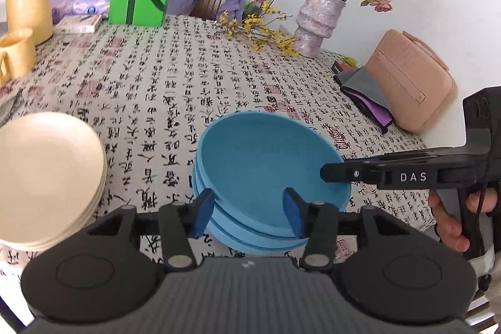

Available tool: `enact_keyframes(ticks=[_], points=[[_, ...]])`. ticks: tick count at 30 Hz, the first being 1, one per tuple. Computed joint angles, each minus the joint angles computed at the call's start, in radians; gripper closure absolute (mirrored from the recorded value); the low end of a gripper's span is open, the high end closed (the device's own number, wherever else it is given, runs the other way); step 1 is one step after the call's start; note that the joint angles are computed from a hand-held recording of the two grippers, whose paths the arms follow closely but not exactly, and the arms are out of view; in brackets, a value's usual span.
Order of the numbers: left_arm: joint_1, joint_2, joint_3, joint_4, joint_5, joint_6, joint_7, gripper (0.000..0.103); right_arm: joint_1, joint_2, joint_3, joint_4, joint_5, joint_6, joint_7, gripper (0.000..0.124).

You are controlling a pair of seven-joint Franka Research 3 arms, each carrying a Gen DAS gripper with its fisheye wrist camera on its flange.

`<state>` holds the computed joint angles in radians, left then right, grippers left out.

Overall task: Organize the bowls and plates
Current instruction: 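Lower the blue bowl into the bowl stack and open both grippers, then close both grippers on the rim of the three nested blue bowls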

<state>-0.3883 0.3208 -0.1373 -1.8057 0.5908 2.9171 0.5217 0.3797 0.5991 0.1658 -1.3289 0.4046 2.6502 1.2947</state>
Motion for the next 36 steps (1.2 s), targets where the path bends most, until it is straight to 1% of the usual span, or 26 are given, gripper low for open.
enact_keyframes(ticks=[4, 6, 8, 9, 10, 12, 13, 14, 15, 16, 17, 19, 21, 23, 24, 26, 28, 29, 30, 31, 33, 36], points=[[0.009, 0.008, -0.010, 0.014, -0.025, -0.012, 0.019, 0.051, -0.006, 0.003, 0.006, 0.006, 0.004, -0.005, -0.019, 0.098], [0.010, 0.010, -0.011, 0.016, -0.030, -0.011, 0.026, 0.048, -0.009, 0.007, 0.009, 0.014, 0.008, -0.008, -0.029, 0.098], [-0.003, 0.009, 0.007, 0.019, -0.006, -0.009, 0.009, 0.044, -0.011, -0.001, 0.010, 0.001, 0.013, 0.006, -0.039, 0.096], [-0.012, 0.009, 0.018, 0.021, 0.012, -0.007, -0.005, 0.041, -0.012, -0.005, 0.010, -0.005, 0.016, 0.016, -0.044, 0.091], [-0.024, 0.008, 0.033, 0.021, 0.040, -0.002, -0.026, 0.039, -0.011, -0.010, 0.009, -0.012, 0.016, 0.027, -0.047, 0.090], [-0.061, 0.005, 0.082, 0.023, 0.144, 0.022, -0.091, 0.034, -0.007, -0.024, 0.003, -0.034, 0.011, 0.057, -0.053, 0.085], [-0.090, 0.002, 0.117, 0.026, 0.224, 0.027, -0.145, 0.032, -0.002, -0.034, -0.002, -0.051, 0.005, 0.078, -0.052, 0.084], [-0.121, -0.002, 0.154, 0.031, 0.321, 0.024, -0.219, 0.027, 0.002, -0.046, -0.005, -0.071, 0.000, 0.102, -0.055, 0.079], [-0.149, -0.008, 0.184, 0.034, 0.415, 0.018, -0.294, 0.023, 0.004, -0.059, -0.004, -0.095, -0.002, 0.133, -0.060, 0.072], [-0.166, -0.013, 0.201, 0.036, 0.489, 0.006, -0.356, 0.022, 0.007, -0.072, -0.004, -0.121, -0.002, 0.172, -0.062, 0.068], [-0.174, -0.018, 0.204, 0.035, 0.535, -0.011, -0.397, 0.020, 0.012, -0.086, -0.005, -0.150, -0.006, 0.214, -0.065, 0.062], [-0.178, -0.030, 0.199, 0.031, 0.605, -0.040, -0.465, 0.019, 0.027, -0.117, -0.010, -0.217, -0.021, 0.310, -0.068, 0.061], [-0.201, -0.049, 0.205, 0.020, 0.737, -0.090, -0.595, 0.012, 0.016, -0.145, 0.019, -0.286, -0.011, 0.414, -0.095, 0.053], [-0.223, -0.072, 0.199, -0.003, 0.867, -0.173, -0.724, 0.007, 0.000, -0.166, 0.056, -0.346, 0.000, 0.508, -0.116, 0.048], [-0.229, -0.083, 0.190, -0.016, 0.910, -0.213, -0.759, 0.006, -0.016, -0.173, 0.084, -0.374, 0.002, 0.549, -0.132, 0.047], [-0.233, -0.099, 0.164, -0.039, 0.963, -0.286, -0.788, 0.005, -0.030, -0.185, 0.115, -0.424, -0.003, 0.632, -0.138, 0.045], [-0.226, -0.123, 0.140, -0.068, 1.012, -0.326, -0.819, 0.003, -0.066, -0.185, 0.165, -0.464, -0.029, 0.702, -0.126, 0.042], [-0.221, -0.130, 0.127, -0.078, 1.034, -0.339, -0.837, 0.002, -0.054, -0.188, 0.155, -0.479, -0.038, 0.721, -0.114, 0.042], [-0.213, -0.141, 0.115, -0.094, 1.057, -0.346, -0.860, 0.001, -0.031, -0.192, 0.129, -0.490, -0.040, 0.726, -0.103, 0.042], [-0.206, -0.149, 0.102, -0.105, 1.069, -0.356, -0.877, 0.001, -0.027, -0.196, 0.124, -0.502, -0.048, 0.732, -0.090, 0.042], [-0.188, -0.163, 0.076, -0.124, 1.086, -0.368, -0.905, 0.000, -0.060, -0.201, 0.159, -0.531, -0.078, 0.756, -0.052, 0.041], [-0.153, -0.172, 0.039, -0.138, 1.079, -0.369, -0.922, 0.000, -0.078, -0.209, 0.176, -0.561, -0.115, 0.776, 0.002, 0.041]])
